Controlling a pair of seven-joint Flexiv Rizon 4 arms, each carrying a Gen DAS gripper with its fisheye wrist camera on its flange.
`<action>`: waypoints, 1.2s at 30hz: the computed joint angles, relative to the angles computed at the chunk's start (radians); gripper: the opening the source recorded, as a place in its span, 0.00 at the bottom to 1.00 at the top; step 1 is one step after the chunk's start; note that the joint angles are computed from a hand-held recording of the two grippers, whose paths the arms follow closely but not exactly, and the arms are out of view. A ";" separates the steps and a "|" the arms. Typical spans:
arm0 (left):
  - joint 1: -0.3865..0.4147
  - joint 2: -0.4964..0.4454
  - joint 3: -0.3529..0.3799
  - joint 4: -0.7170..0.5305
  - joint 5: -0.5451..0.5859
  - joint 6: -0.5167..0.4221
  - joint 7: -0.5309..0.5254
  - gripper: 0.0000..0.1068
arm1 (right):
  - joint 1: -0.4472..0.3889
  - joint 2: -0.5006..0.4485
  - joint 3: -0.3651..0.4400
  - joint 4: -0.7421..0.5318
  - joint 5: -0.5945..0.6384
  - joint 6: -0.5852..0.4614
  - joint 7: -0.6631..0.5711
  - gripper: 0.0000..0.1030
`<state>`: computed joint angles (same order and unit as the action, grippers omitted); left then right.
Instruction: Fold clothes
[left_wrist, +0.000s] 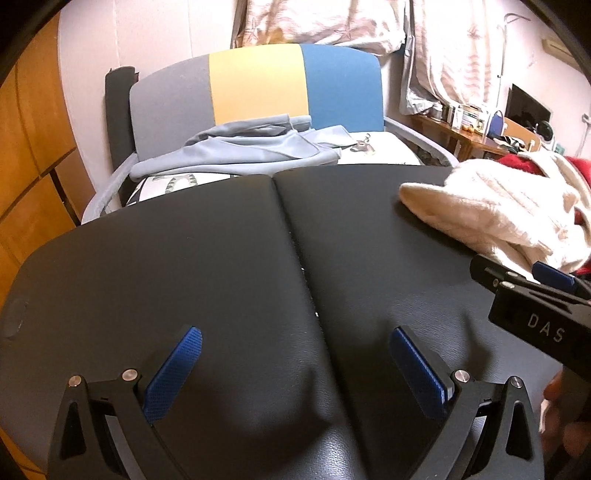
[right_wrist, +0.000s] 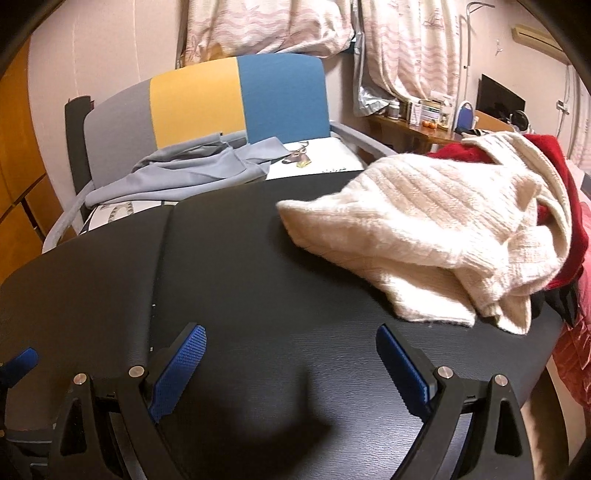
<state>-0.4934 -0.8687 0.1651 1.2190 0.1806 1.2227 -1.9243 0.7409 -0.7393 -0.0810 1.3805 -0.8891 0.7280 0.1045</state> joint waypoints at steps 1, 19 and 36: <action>-0.002 0.001 0.000 -0.004 0.003 -0.006 0.006 0.96 | -0.002 0.016 0.001 0.019 -0.001 0.002 0.003 0.93; 0.007 0.002 -0.048 -0.043 -0.013 -0.049 0.077 0.96 | -0.019 0.072 0.012 0.099 -0.068 -0.048 0.132 0.93; -0.004 -0.034 -0.049 -0.089 0.000 -0.139 0.087 0.96 | -0.045 0.057 0.014 0.137 -0.075 -0.070 0.115 0.92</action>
<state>-0.4971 -0.9029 0.1159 1.1302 0.1811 1.0835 -1.8369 0.6957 -0.6821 -0.0670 1.5171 -0.9638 0.6583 0.2200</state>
